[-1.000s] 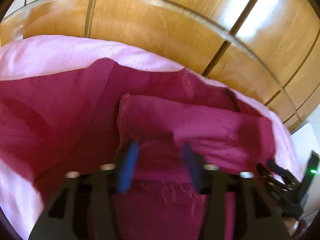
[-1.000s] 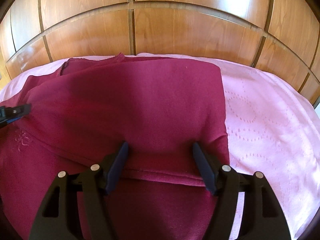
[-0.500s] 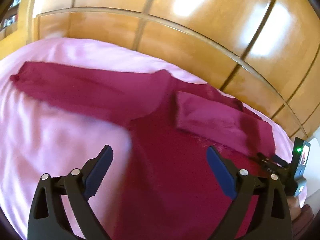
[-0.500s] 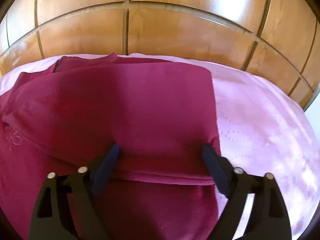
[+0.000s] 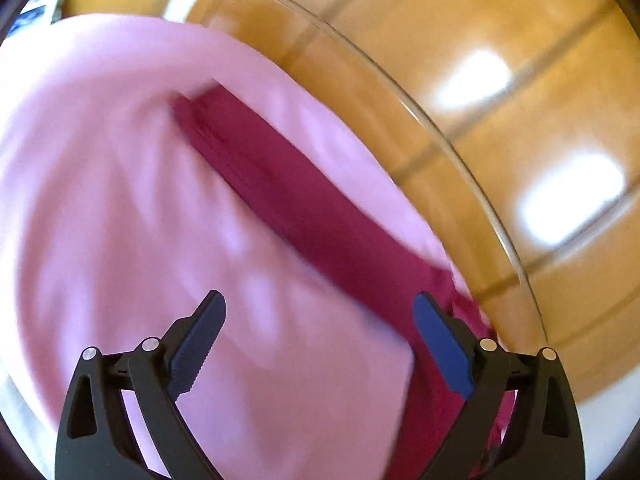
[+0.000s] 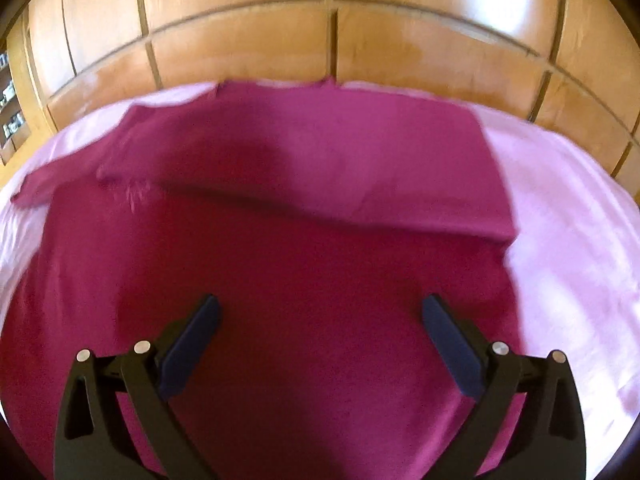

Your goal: Fold small clothes

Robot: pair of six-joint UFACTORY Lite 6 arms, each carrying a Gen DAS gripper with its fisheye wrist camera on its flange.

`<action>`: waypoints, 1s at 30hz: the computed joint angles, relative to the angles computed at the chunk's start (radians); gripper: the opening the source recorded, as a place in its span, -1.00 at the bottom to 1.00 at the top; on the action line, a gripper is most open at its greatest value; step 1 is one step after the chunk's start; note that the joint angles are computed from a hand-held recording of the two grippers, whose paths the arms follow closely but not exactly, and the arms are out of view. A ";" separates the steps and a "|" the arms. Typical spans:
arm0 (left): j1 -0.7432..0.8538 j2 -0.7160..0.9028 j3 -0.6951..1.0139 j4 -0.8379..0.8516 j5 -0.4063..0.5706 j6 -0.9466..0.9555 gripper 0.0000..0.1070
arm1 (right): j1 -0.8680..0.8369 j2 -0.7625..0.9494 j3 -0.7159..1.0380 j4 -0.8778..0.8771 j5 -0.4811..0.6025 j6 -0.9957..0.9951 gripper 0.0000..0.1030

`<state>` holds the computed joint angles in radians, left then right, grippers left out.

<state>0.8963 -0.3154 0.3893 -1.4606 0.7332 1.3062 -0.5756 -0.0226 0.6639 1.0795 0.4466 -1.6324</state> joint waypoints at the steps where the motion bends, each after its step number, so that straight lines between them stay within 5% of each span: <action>1: 0.034 0.058 0.038 -0.016 0.018 0.021 0.75 | 0.007 0.006 -0.004 0.021 -0.013 -0.020 0.97; 6: 0.060 0.350 0.270 -0.076 0.010 -0.004 0.73 | -0.014 0.055 0.036 0.005 0.031 -0.001 0.97; 7: 0.069 0.396 0.311 -0.071 0.026 -0.015 0.61 | -0.011 0.051 0.030 0.016 0.024 -0.011 0.97; 9: 0.041 0.521 0.434 -0.051 0.037 -0.067 0.04 | -0.002 0.045 0.018 0.038 0.010 -0.032 0.97; 16: -0.037 0.755 0.652 -0.071 -0.151 -0.177 0.03 | 0.014 0.032 -0.003 0.072 -0.017 -0.057 0.97; 18: -0.051 0.785 0.686 -0.076 -0.180 -0.179 -0.16 | 0.018 0.030 -0.005 0.077 -0.021 -0.058 0.97; 19: -0.064 0.794 0.704 -0.070 -0.197 -0.179 -0.29 | 0.018 0.031 -0.005 0.077 -0.021 -0.059 0.97; 21: -0.069 0.812 0.745 -0.004 -0.218 -0.207 -0.84 | 0.022 0.030 -0.005 0.079 -0.026 -0.058 0.97; 25: -0.100 0.742 0.702 -0.062 -0.239 -0.133 -0.84 | 0.023 0.025 -0.011 0.085 -0.029 -0.064 0.97; 30: -0.190 0.491 0.518 -0.174 -0.080 0.022 -0.84 | 0.029 0.034 -0.004 0.092 -0.037 -0.069 0.97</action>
<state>0.7067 0.1760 0.9070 -1.6345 0.6533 1.3282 -0.5462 0.0113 0.6597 1.1714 0.4099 -1.7010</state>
